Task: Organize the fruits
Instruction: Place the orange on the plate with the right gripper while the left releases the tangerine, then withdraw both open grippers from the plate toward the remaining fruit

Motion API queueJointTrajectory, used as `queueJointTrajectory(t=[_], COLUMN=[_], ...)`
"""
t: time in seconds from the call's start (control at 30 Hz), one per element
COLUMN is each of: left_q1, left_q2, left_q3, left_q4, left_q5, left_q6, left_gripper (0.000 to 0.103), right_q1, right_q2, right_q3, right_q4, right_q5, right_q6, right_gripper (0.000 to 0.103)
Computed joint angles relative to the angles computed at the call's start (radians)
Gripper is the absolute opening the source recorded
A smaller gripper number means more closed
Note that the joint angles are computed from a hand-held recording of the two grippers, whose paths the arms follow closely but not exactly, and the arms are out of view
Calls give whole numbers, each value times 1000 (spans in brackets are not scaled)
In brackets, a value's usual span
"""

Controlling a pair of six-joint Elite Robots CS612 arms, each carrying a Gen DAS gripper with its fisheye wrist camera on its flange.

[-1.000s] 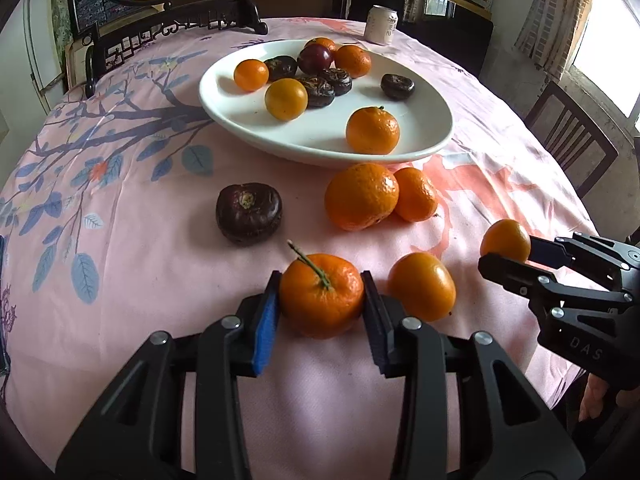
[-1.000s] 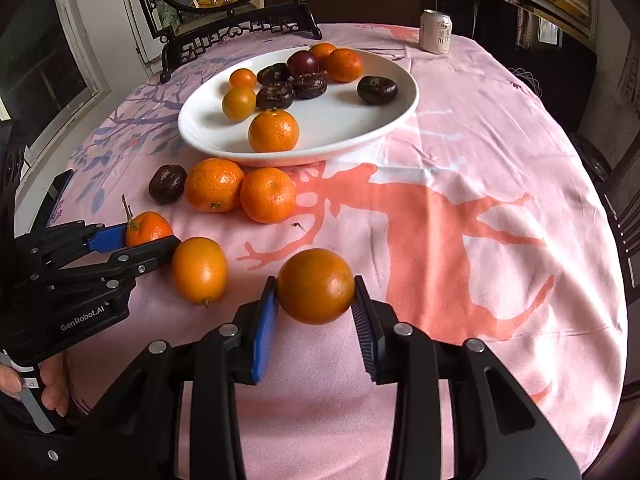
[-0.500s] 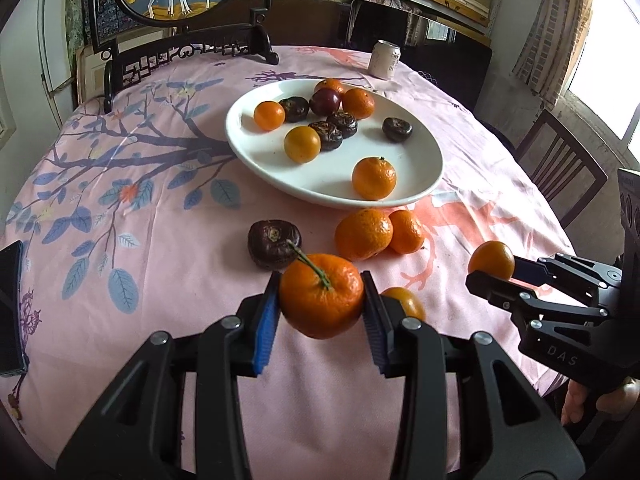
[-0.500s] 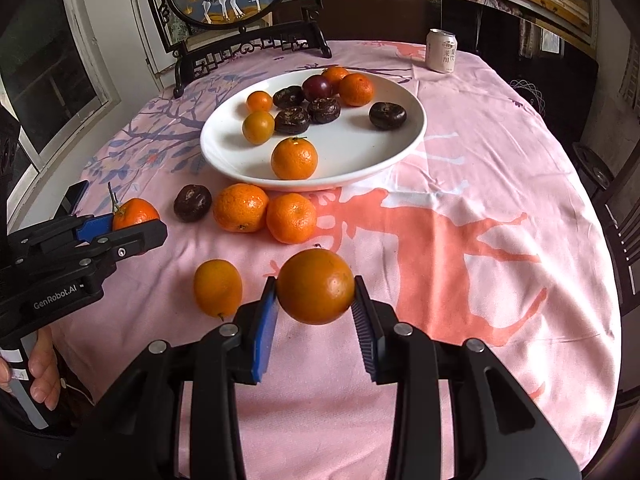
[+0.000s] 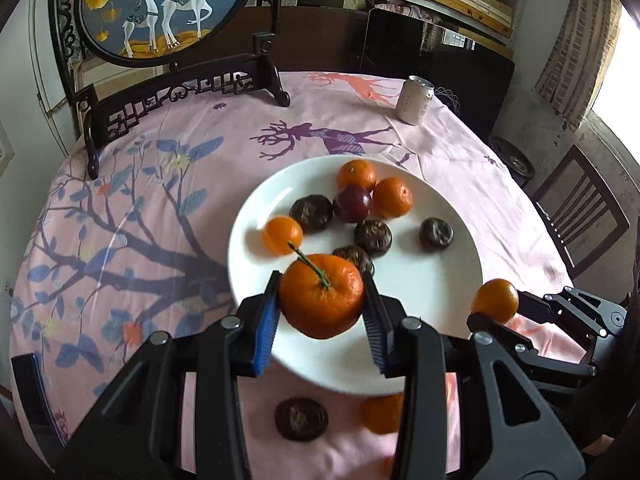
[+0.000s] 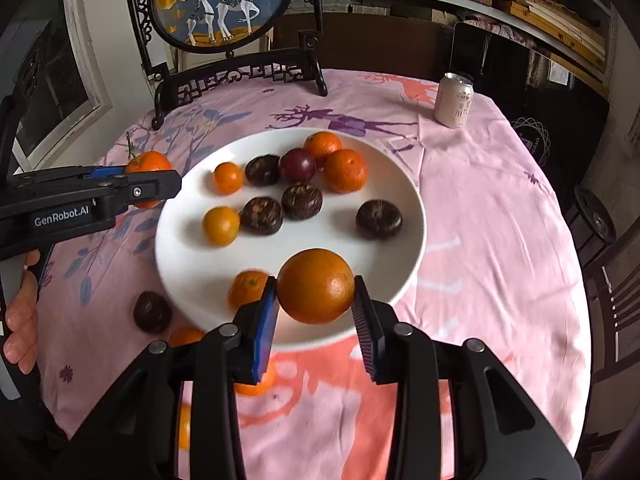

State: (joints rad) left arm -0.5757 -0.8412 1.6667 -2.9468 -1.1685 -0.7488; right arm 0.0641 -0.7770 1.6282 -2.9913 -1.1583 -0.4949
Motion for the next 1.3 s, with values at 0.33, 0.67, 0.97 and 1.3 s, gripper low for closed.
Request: queueJointTrajectory(t=[0.33,0.67,0.97,1.3], left_q1=[59,75,49,-3], left_q2=[93,120,75,-10], left_q3=[-152,-186,-125,-10], left_q4=[93,116,22,-91], left_q5=[-105,-130,-9,71], left_q6=[18,8,3,8], left_gripper=[39,40,90,100], right_q1=[35,48,56,37], right_q2=[96,130,109,38], right_q3=[-191,-247,-177,-62], right_q4=[117,169,-75,-163], right_q5=[-51,-88,-183,-147], right_q6=[34,41,30,43], right_gripper=[37,37,100,101])
